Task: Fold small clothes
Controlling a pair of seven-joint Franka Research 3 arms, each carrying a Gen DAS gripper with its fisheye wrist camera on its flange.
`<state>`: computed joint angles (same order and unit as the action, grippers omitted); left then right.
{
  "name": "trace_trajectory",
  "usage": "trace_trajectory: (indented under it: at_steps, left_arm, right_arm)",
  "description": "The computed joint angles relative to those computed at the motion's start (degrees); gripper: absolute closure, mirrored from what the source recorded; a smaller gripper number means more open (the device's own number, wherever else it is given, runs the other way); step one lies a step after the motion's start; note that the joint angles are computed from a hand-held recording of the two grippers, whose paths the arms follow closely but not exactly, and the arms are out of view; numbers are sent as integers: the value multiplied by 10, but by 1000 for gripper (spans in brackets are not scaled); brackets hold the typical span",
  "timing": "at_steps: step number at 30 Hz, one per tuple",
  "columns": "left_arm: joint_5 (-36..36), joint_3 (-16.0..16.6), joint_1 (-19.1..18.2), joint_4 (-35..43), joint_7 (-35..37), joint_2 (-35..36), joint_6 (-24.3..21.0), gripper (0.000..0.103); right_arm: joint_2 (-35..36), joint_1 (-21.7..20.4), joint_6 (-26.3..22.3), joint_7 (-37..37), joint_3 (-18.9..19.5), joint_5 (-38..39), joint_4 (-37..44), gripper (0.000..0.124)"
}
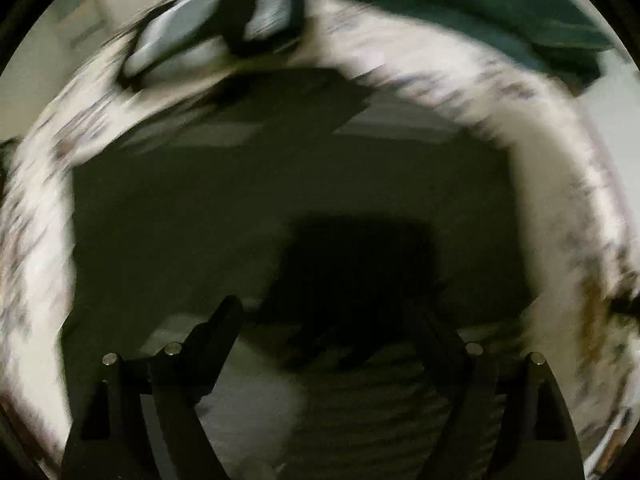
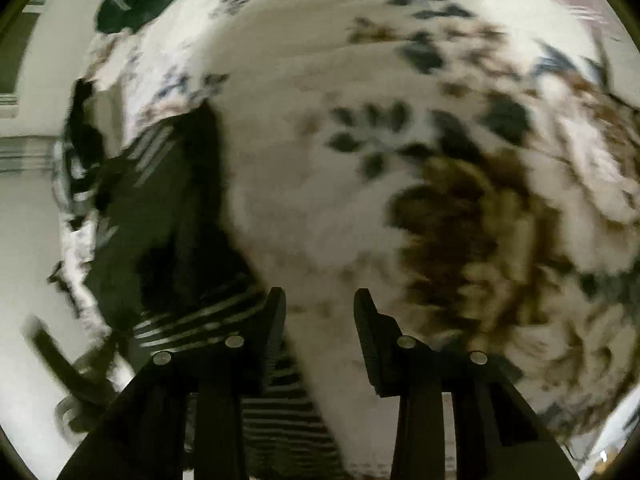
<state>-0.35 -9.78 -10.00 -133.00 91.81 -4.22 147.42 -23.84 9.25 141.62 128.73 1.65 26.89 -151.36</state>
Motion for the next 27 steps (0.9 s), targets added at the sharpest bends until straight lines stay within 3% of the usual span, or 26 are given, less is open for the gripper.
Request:
trace_trajectory:
  at_steps: [3,5,6,7,8,11,13,14,15,16,21,25,27]
  left_arm:
    - [129,12,44,-61,-86,-28,-15,21]
    - [173,25,70,-84,-129,-28,-19,21]
    - [166,35,79,-94,-134,-28,-9,19]
    - [140,44,82,-99,-125,-26,2,6]
    - [93,57,85,-108,-106,-23,22,0]
    - [5,65,90,-107,-78,1,51,0]
    - [45,53,99,-108,-127,9,65,0]
    - [68,47,101,-109,-155,9,69,0]
    - [93,43,104,-110,-186,9,71,0]
    - [101,41,104,-108,-197,9,68,0]
    - [42,45,99,-69,-158,14,4,0]
    - [27,51,106,-68,-161,-14,14,0]
    - [14,58,109,-65,-156,-24,26,0]
  right_arm:
    - [61,31,32,-72,-25,69,48,70]
    - [108,39,51,-110,-28,100,88,69]
    - [150,40,61,-129,-26,106,125,69]
    - [180,37,68,-132,-21,101,153,69]
    - [217,34,75,-139,-17,97,186,69]
    - [324,26,58,-121,-11,42,293,69]
    - [382,27,31,-96,-12,-11,357,70]
    - [400,28,22,-88,-13,-29,377,74]
    - [415,34,17,-77,-16,-54,396,103]
    - [420,46,13,-52,-25,-94,405,117]
    - [370,90,11,51,-45,-252,390,118]
    - [304,83,1,99,-31,-298,340,118]
    - [283,70,-30,85,-19,-286,319,118]
